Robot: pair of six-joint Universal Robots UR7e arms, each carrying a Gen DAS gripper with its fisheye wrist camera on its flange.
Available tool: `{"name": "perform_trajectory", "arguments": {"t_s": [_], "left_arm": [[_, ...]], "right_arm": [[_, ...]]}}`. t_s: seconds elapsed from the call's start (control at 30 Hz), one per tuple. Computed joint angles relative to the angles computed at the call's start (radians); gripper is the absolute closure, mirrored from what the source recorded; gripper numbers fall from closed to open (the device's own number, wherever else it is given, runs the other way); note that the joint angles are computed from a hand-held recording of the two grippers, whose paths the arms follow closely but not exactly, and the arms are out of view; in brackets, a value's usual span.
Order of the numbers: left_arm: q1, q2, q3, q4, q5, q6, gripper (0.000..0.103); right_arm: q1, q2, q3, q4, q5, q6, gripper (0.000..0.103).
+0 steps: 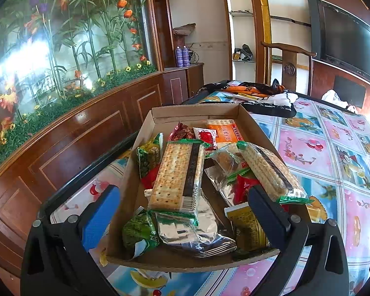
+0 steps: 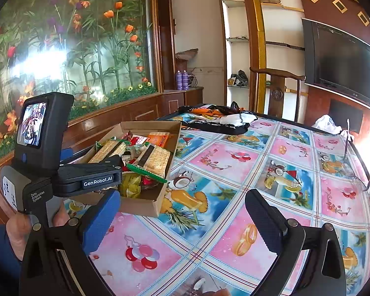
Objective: Organize snacks
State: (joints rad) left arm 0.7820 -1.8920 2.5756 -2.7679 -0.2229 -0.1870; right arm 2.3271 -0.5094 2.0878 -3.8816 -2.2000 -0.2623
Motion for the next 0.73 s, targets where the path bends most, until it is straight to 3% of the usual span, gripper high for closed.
{"name": "perform_trajectory", "arguments": {"t_s": [0.3,0.57,0.67,0.73], "left_arm": [[-0.011,0.032,0.013,-0.080,0.039,0.047,0.000],[-0.015,0.023,0.010,-0.034,0.050,0.017,0.000],[-0.035,0.056,0.030,-0.152,0.086,0.094,0.000],[-0.031,0.050,0.027,-0.134,0.073,0.091,0.000]], "right_arm": [[0.001,0.004,-0.002,-0.004,-0.003,-0.003,0.001],[0.001,0.005,-0.002,-0.008,-0.006,-0.006,0.001],[-0.002,0.005,-0.001,-0.013,-0.006,-0.010,0.001],[-0.004,0.004,-0.002,-0.012,-0.007,-0.010,0.001]]}}
